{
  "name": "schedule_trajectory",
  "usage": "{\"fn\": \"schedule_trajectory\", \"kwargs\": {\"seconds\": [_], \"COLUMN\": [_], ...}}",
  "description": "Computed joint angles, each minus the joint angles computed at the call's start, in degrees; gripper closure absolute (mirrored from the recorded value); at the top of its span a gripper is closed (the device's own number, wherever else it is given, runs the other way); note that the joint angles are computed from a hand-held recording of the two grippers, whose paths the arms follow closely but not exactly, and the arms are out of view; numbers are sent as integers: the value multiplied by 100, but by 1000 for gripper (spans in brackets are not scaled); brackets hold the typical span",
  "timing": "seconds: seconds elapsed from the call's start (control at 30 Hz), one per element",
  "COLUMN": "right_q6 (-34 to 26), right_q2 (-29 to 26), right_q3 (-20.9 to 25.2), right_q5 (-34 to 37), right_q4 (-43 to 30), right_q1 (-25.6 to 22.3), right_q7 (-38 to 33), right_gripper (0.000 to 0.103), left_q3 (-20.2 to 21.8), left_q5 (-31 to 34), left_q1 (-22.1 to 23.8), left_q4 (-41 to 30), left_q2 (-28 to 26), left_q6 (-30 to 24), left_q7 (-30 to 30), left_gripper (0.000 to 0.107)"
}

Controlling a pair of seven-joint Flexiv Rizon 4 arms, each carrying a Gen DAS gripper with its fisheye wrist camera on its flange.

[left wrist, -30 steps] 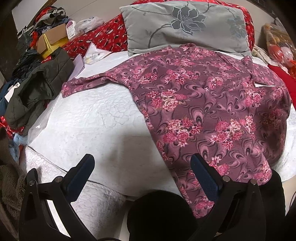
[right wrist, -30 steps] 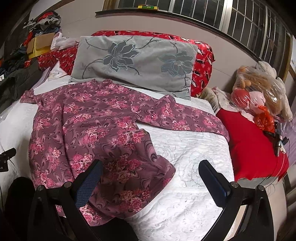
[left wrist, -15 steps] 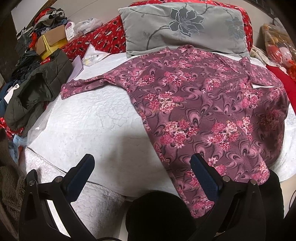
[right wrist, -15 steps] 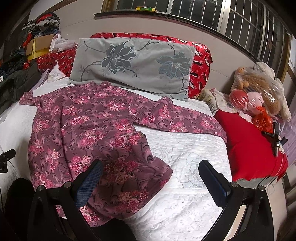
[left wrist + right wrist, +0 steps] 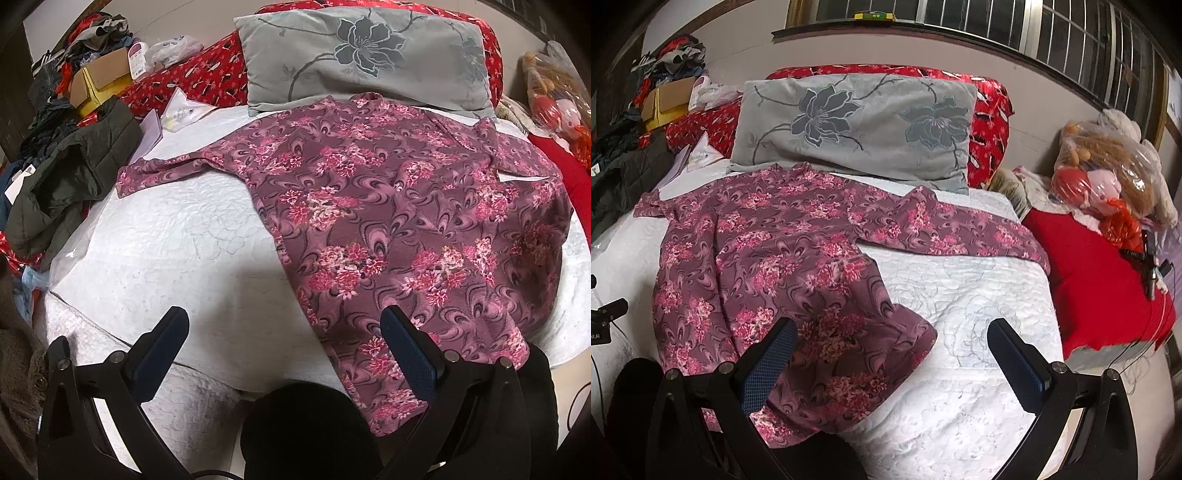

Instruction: Fold small clothes

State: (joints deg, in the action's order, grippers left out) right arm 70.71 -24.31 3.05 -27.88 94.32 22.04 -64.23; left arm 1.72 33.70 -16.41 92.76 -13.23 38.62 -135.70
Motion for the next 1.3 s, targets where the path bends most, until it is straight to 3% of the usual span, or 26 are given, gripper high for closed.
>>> {"fn": "schedule_trajectory", "kwargs": {"seconds": [1.03, 1.3], "right_q6": [-64, -289], "right_q2": [-30, -196], "right_q3": [317, 477], "right_q5": [765, 1294], "right_q4": [-44, -330], "right_q1": [-203, -407], "right_q7": [-735, -986], "right_gripper": [0, 1], "left_q3": [32, 65], "left_q5": [-320, -1204], "left_q1": [85, 409], "left_q4": [23, 293], "left_q2": [-108, -173], "left_q6": [131, 292], "left_q7": [76, 219], "left_gripper": [4, 4]}}
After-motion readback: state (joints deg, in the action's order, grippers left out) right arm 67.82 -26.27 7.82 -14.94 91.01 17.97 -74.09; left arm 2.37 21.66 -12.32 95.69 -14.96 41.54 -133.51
